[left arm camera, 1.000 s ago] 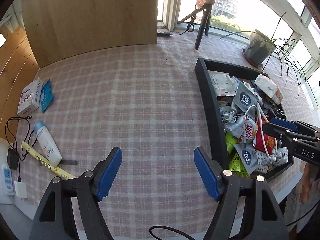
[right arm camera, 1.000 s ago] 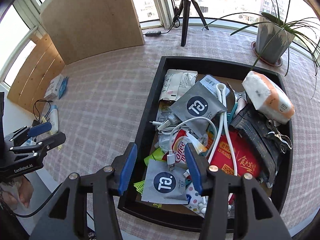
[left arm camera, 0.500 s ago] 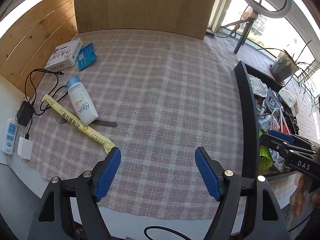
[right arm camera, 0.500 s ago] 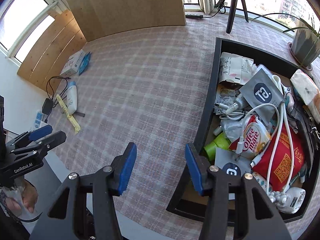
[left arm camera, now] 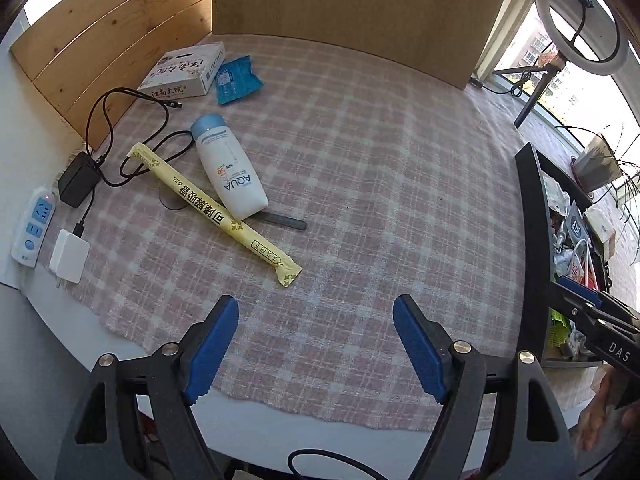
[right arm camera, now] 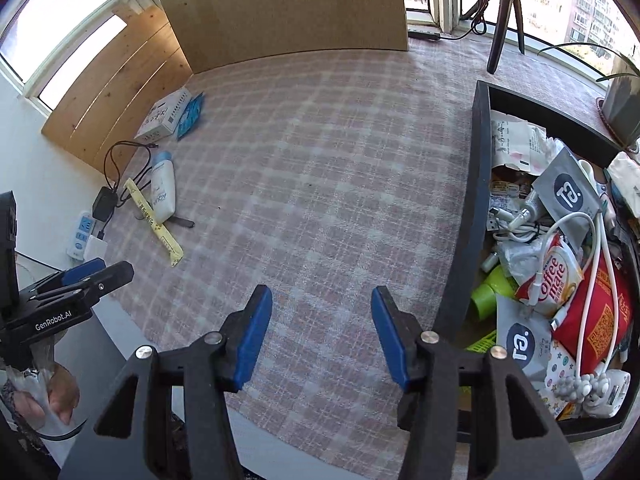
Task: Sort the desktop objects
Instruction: 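Move both tools back over the table toward the remaining items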
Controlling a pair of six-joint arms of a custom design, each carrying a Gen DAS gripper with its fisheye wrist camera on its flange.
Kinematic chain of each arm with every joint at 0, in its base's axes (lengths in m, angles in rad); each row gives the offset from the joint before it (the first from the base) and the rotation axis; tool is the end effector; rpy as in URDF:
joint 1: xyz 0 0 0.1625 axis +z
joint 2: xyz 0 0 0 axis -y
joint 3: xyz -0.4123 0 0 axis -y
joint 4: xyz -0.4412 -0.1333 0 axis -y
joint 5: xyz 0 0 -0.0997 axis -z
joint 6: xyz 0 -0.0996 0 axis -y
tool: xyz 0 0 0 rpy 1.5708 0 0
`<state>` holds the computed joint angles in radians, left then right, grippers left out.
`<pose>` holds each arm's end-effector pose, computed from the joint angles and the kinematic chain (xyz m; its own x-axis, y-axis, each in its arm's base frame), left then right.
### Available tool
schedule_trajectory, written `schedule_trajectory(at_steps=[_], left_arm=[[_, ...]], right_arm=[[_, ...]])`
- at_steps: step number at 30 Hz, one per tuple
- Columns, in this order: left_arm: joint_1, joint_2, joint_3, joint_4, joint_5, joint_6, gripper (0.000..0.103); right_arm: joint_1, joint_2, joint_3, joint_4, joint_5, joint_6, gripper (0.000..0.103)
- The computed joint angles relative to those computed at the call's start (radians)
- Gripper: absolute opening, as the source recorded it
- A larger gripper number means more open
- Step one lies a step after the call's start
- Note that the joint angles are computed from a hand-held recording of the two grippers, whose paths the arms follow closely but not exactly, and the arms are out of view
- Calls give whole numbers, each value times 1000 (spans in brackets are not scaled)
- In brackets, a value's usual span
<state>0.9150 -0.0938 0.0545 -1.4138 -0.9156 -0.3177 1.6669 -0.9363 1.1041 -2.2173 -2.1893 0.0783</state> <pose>-0.4201 -0.8642 0.1283 -0.7447 0.2673 -0.6115 0.3926 0.9164 -0.0775 0.1525 -0.7943 0.3948 -0.8407 0.2562 0.4770 -0.0195 0.8661 -0.4995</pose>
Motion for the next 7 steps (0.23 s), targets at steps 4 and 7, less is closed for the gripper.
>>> schedule_trajectory(at_steps=[4,7], left_arm=[[0,-80,152,-93,5,31,78],[2,-80,150,-92,2,38,78]], right_arm=[[7,8,3,-22,-10,0,54],[11,11,12,-41,-21,4,55]])
